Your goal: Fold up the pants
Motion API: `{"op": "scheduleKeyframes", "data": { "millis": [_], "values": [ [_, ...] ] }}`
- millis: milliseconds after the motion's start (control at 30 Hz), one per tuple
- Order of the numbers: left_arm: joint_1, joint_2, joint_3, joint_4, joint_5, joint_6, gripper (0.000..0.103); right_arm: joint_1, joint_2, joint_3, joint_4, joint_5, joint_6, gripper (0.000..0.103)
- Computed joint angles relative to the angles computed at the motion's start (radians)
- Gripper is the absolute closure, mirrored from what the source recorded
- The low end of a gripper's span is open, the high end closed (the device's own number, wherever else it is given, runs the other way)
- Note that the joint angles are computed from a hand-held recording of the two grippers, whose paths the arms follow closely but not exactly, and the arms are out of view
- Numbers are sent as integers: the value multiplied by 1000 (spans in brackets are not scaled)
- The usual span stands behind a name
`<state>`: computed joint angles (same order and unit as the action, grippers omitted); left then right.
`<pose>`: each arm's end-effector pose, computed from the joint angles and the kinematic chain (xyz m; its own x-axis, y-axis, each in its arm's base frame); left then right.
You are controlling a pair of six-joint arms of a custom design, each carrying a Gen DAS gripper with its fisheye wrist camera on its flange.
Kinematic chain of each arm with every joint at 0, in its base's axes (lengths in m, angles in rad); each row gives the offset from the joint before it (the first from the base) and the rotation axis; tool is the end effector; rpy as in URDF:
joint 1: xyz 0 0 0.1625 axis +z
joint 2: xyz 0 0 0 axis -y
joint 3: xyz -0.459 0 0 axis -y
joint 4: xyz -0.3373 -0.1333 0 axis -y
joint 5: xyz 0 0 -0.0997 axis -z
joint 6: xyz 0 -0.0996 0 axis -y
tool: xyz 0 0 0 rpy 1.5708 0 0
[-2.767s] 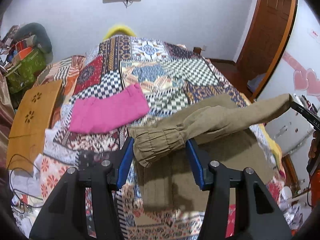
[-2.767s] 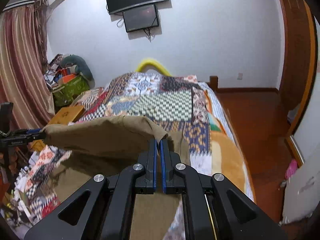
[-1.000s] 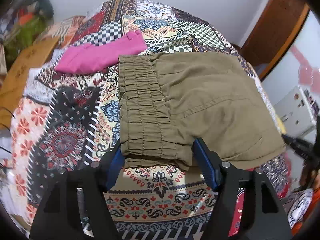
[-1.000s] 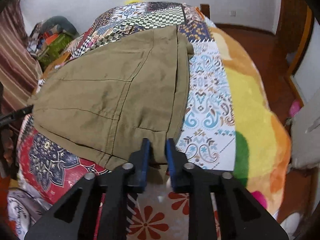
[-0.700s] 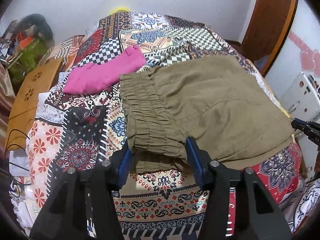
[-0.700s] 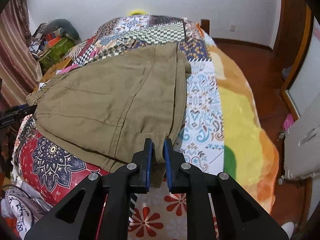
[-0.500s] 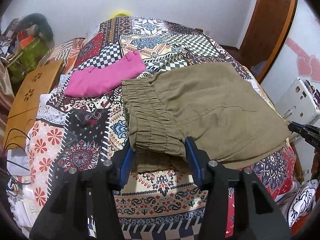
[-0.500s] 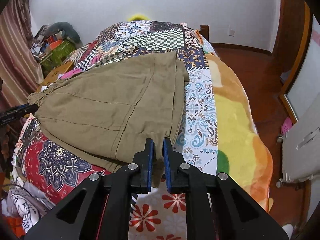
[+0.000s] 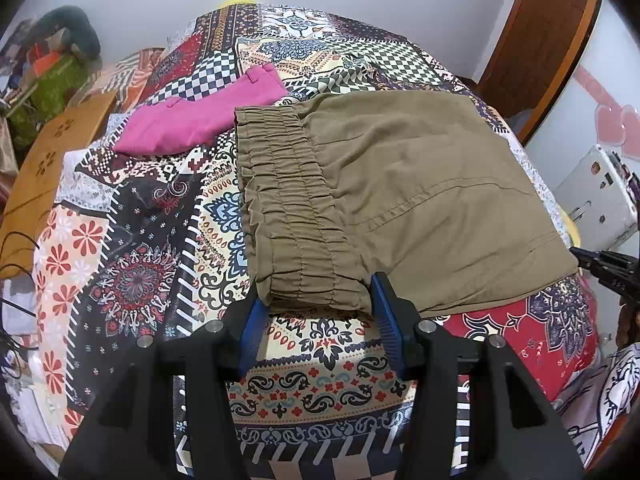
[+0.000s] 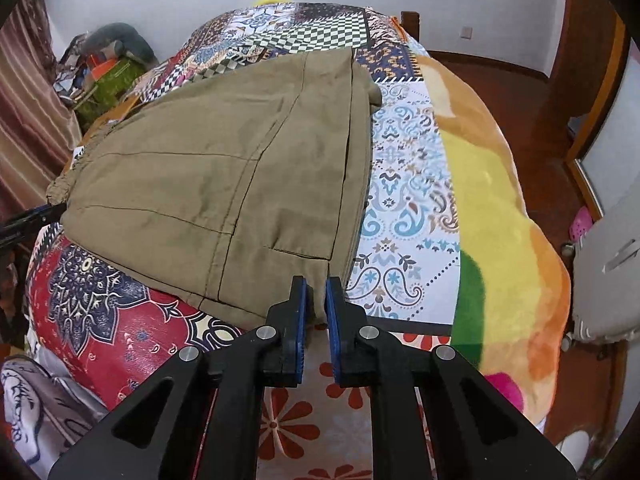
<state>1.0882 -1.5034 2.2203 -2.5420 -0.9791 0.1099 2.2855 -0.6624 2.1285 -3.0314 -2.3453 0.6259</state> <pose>-0.0195 -0.4442 0.3439 -0.7462 0.3533 -0.5642 0.5342 0.8235 -0.1908 0.3735 -0.3333 0.0376 -0.8194 0.0605 0.5700 -0.2164 0.8882 -0.4052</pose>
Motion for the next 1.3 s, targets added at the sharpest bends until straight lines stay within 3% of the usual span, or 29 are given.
{"op": "scheduleKeyframes", "data": {
  "millis": [100,167,333,467,567,967,1067,1167,1300],
  "values": [
    [-1,-6,-7,14,-1,-3,49,-2,-8,-2,17,5,-7,94],
    [-19,-11,-8,24,39,-13,40,-4,-17,0,25,9,0,93],
    [-41,-27,-46,57,60,-30,38,-8,-49,-6,52,-2,27,89],
    [-48,-16,-89,28,82,-8,33,-4,-61,-28,40,-53,-7,78],
    [-44,17,-128,2,94,10,31,-11,-59,-53,-2,-89,-66,72],
    [31,223,-311,-47,94,72,31,-113,-8,-202,-178,-111,-373,71],
    [53,265,-347,-25,87,64,31,-145,12,-244,-181,-100,-418,69],
    [77,301,-394,30,64,44,31,-178,41,-300,-160,-97,-467,58],
    [97,341,-432,64,71,55,31,-223,84,-381,-106,-87,-529,56]
  ]
}}
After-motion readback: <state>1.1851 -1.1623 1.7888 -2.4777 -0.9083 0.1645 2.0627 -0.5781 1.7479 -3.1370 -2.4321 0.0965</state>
